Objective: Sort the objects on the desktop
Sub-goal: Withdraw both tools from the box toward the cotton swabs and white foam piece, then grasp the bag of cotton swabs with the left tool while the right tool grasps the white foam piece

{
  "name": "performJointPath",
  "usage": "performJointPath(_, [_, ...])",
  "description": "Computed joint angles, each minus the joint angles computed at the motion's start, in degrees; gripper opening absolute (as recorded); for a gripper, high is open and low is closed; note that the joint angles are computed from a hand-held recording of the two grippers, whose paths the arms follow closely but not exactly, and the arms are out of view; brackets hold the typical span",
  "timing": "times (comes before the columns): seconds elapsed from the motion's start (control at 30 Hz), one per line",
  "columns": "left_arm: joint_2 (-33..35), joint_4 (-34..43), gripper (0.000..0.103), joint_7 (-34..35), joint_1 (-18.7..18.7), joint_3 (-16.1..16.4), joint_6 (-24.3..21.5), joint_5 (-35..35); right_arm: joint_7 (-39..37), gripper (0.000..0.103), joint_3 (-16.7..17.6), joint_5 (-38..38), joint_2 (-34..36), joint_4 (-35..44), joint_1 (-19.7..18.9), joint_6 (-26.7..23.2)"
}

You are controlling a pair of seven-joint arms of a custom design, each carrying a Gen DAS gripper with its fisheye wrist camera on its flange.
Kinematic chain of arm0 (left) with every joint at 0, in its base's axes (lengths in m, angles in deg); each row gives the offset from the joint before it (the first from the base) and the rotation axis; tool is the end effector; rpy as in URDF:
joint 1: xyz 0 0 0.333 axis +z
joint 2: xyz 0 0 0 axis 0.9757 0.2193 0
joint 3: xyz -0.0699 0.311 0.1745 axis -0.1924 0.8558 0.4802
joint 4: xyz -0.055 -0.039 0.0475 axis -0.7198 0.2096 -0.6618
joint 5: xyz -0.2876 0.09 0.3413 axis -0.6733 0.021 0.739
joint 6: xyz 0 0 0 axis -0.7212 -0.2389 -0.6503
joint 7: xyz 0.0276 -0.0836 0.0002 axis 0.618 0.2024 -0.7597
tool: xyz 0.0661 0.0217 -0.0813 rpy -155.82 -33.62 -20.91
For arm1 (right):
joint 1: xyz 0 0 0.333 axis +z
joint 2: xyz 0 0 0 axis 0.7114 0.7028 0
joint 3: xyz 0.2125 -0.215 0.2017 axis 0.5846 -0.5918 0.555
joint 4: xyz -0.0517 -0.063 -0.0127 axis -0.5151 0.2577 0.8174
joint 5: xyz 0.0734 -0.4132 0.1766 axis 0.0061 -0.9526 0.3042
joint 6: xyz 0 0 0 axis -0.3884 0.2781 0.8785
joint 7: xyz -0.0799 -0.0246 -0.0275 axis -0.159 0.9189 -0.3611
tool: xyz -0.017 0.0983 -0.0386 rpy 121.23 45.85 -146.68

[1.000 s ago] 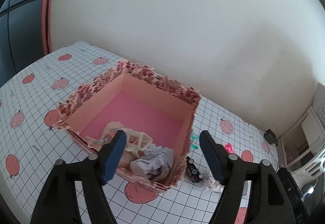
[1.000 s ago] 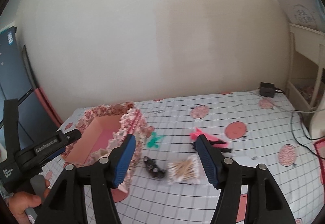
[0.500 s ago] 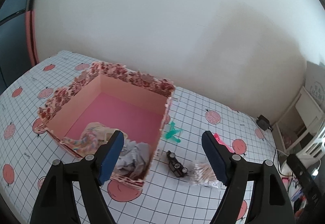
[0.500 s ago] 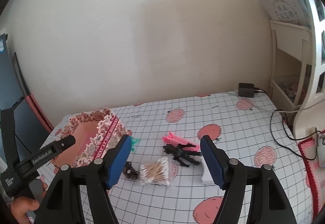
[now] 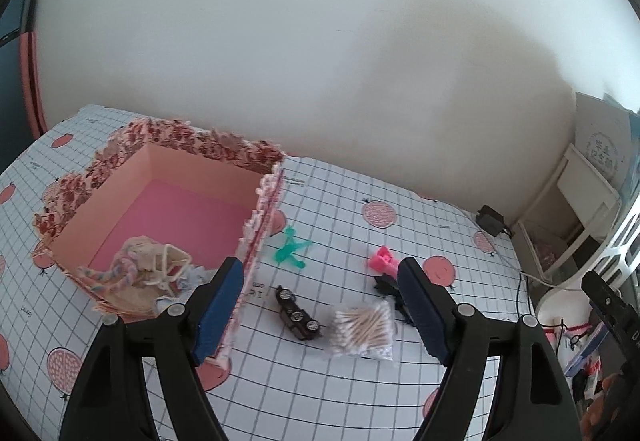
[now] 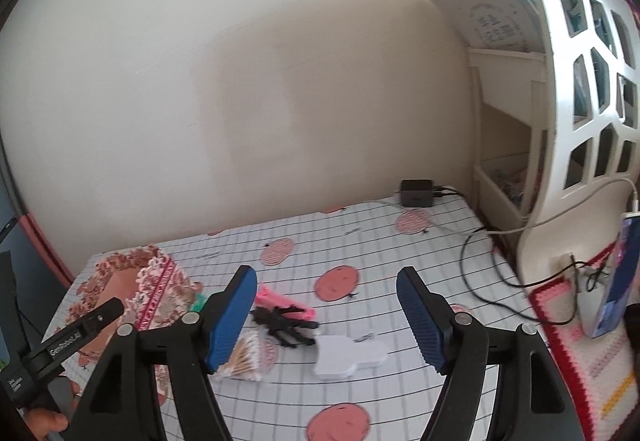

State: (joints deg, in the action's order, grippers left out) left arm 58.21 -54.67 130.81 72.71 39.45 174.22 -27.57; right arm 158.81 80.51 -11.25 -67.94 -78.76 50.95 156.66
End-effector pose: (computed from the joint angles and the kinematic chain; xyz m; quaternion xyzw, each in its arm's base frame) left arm 0.6286 -0.1593 0.6106 -0.6660 0.6174 -0.3682 0.1992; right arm 0.5868 0.0910 0.6433 -0.5351 0.6949 -0.2849 0.3867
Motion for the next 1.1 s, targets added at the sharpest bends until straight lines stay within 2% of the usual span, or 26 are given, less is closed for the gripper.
performJointPath(0.2, [1.5,1.2,0.080,3.1,-1.2,-0.3,-0.4,-2.3,-0.1,0.077,-0.6,0.8,-0.2,-0.1,-0.3,-1.7])
performJointPath(0.43, [4.4,3.4,0.080,7.0,-2.5,-0.5,-4.3,-4.8,-4.7,0.077,-1.7,6.5,3.0,1.3,1.6,-5.9])
performJointPath(0.63, [7.6,5.5,0.080,6.8,-3.5,-0.6,-7.0,-6.6,-6.0,0.079,-1.1,6.9,6.2,3.1,1.9,-12.0])
performJointPath(0.83, [11.1,7.4,0.080,6.6,-4.2,-0.6,-7.9,-9.3,-8.3,0.082,-1.5,10.6,9.0,4.1,2.2,-14.9])
performJointPath(0.97, [13.2,8.7,0.080,6.5,-4.7,-0.5,-7.9,-9.0,-8.1,0.090,-1.6,12.2,9.9,4.3,2.0,-15.3])
performJointPath(1.1, [14.5,9.6,0.080,7.8,-5.0,-0.8,-8.3,-9.5,-8.2,0.093,-1.7,14.1,10.9,4.7,1.8,-15.6])
